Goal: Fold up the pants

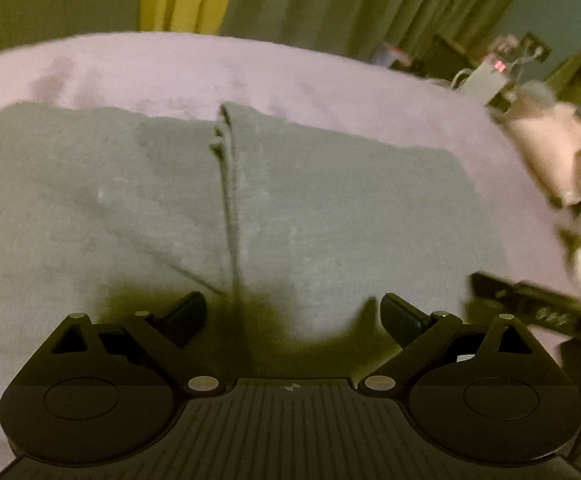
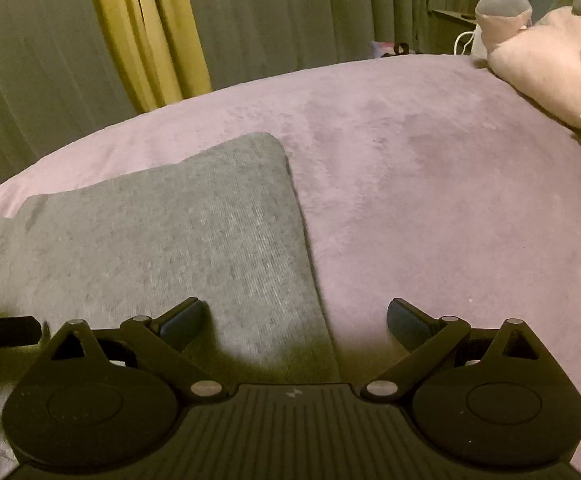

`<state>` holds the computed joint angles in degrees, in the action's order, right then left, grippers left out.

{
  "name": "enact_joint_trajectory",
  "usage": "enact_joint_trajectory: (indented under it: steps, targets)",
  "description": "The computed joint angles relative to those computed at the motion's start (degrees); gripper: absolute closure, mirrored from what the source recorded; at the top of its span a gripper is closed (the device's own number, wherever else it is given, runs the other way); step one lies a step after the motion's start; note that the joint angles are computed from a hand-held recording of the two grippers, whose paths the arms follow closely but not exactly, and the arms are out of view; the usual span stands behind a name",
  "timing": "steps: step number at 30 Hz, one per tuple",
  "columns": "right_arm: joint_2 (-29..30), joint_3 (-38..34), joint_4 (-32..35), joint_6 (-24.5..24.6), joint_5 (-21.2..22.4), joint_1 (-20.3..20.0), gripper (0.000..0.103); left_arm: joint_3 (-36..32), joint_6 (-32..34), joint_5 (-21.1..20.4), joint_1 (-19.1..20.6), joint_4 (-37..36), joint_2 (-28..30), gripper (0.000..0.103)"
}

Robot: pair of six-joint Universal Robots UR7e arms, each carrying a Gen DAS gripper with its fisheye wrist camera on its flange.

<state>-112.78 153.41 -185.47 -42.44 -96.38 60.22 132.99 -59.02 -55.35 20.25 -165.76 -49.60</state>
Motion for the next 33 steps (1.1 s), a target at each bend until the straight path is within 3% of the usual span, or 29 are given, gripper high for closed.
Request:
enact_joint_trajectory:
  steps: [2, 4, 5, 7, 11, 13, 16, 17, 18, 19, 21, 24, 27, 29, 33]
  targets:
    - [0.24, -0.31, 0.44, 0.35, 0.02, -0.08, 0.004, 0.43, -0.02, -0.06, 0.09, -1.55, 0.03, 0.01]
    - [0.25, -0.44, 0.69, 0.36, 0.37, -0.54, 0.004, 0.56, 1.38, 0.16, -0.22, -2.55, 0.43, 0.023]
    - [0.52, -0.34, 0.28, 0.55, 0.3, -0.42, 0.004, 0.35, 1.51, 0.71, -0.53, -1.79, 0.66, 0.023]
    - [0.4, -0.19, 0.13, 0.58, 0.08, -0.21, 0.004, 0.34, 2.4, 1.13, -0.78, -1.83, 1.06, 0.046]
    - [1.19, 0.35, -1.48, 0.03, -0.22, 0.3, 0.004, 1.69, 2.68, 1.94, -0.75, -5.85, 0.89, 0.066]
    - [1.54, 0.56, -2.32, -0.21, -0.25, 0.32, 0.004, 3.03, 2.99, 2.76, -1.13, -9.51, 0.65, 0.081]
    - [1.75, 0.5, -2.34, 0.0, -0.34, 0.28, 0.004, 4.21, 5.23, 3.58, -1.78, -17.49, 1.79, 0.08]
    - [1.7, 0.5, -2.17, 0.2, -0.41, 0.35, 0.004, 3.97, 5.27, 3.81, -1.83, -17.2, 1.93, 0.079]
    - [1.75, 0.45, -2.09, 0.4, -0.42, 0.34, 0.004, 3.41, 4.78, 3.79, -1.59, -15.54, 1.96, 0.072]
    - [1.75, 0.41, -1.94, 0.57, -0.38, 0.31, 0.004, 2.82, 3.59, 3.8, -1.19, -13.2, 2.04, 0.058]
    - [1.68, 0.39, -1.52, 0.83, -0.32, 0.35, 0.004, 1.46, 1.2, 1.92, 0.37, -8.82, 2.04, 0.05]
    - [1.87, 0.59, -1.92, 0.9, -0.28, 0.41, 0.004, 0.85, 1.0, 1.61, 1.53, -9.91, 2.73, 0.055]
    - [2.03, 0.89, -2.68, 0.58, 0.0, 0.4, 0.004, 1.45, -1.3, 0.01, 3.76, -14.53, 2.49, 0.083]
    - [1.64, 1.46, -3.48, -0.39, 1.29, 0.01, 0.004, 1.8, -2.01, -0.33, 4.4, -16.37, 2.22, 0.084]
    - [-0.58, 3.99, -7.21, -4.58, 7.71, -2.15, 0.004, 1.12, 2.78, 5.91, 0.27, -14.64, 2.01, 0.084]
